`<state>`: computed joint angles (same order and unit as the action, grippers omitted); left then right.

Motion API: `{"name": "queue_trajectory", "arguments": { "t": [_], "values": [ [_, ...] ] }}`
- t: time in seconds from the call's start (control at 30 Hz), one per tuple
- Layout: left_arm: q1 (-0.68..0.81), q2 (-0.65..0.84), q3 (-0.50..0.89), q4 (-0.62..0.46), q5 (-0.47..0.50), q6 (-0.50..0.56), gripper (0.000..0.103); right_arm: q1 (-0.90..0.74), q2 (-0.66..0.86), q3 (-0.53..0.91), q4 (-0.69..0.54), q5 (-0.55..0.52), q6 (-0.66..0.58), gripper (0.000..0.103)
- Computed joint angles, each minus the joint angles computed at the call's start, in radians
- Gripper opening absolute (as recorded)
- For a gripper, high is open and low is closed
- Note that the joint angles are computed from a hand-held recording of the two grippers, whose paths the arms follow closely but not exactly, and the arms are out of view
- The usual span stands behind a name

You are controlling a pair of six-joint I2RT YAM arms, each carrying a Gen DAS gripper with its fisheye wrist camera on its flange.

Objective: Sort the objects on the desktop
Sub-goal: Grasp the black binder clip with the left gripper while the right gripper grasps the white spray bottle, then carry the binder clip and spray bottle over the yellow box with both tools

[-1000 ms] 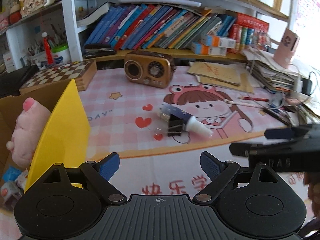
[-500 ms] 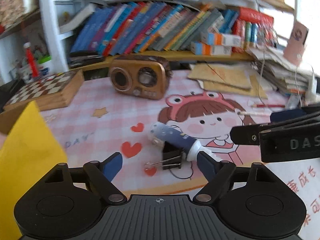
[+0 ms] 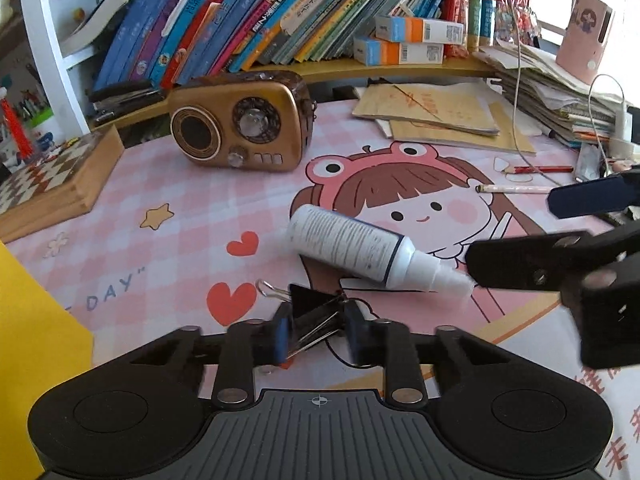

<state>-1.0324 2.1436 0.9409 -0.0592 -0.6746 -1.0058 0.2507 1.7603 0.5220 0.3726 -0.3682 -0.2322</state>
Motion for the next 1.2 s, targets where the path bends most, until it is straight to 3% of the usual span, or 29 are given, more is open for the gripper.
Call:
{"name": "queue_trajectory", "arguments": {
  "t": [0.17,0.33,0.47,0.6,0.7,0.77,0.87,1.0,1.2],
  "values": [
    [-0.052,-0.061,-0.037,-0.079,-0.066,-0.081,0.024,0.043,0.058,0.045,0.011,-0.005,-0.056,0.085],
    [-0.141,-0.146,-0.083,-0.236,-0.094,-0.291,0.024,0.104,0.175,0.146,0.02,0.0,-0.132,0.084],
    [-0.221,-0.215,-0.132,-0.316,-0.1,-0.486,0.024,0.149,0.279,0.253,-0.009,0.042,-0.197,0.07],
    [-0.285,-0.269,-0.172,-0.377,-0.095,-0.678,0.024,0.157,0.345,0.333,-0.069,0.032,-0.205,0.061],
    [-0.322,-0.283,-0.163,-0.443,-0.105,-0.765,0.024,0.155,0.373,0.359,-0.084,0.023,-0.189,0.05],
    [-0.34,-0.289,-0.15,-0.478,-0.116,-0.795,0.024,0.154,0.375,0.353,-0.063,0.019,-0.18,0.038],
    [-0.357,-0.291,-0.127,-0.517,-0.134,-0.814,0.024,0.155,0.37,0.351,-0.068,0.02,-0.174,0.031],
    [-0.379,-0.292,-0.099,-0.558,-0.156,-0.832,0.024,0.145,0.339,0.327,-0.09,0.016,-0.12,0.03],
    [-0.425,-0.297,-0.067,-0.626,-0.181,-0.871,0.024,0.099,0.195,0.173,-0.073,-0.044,-0.083,0.03]
  ]
}}
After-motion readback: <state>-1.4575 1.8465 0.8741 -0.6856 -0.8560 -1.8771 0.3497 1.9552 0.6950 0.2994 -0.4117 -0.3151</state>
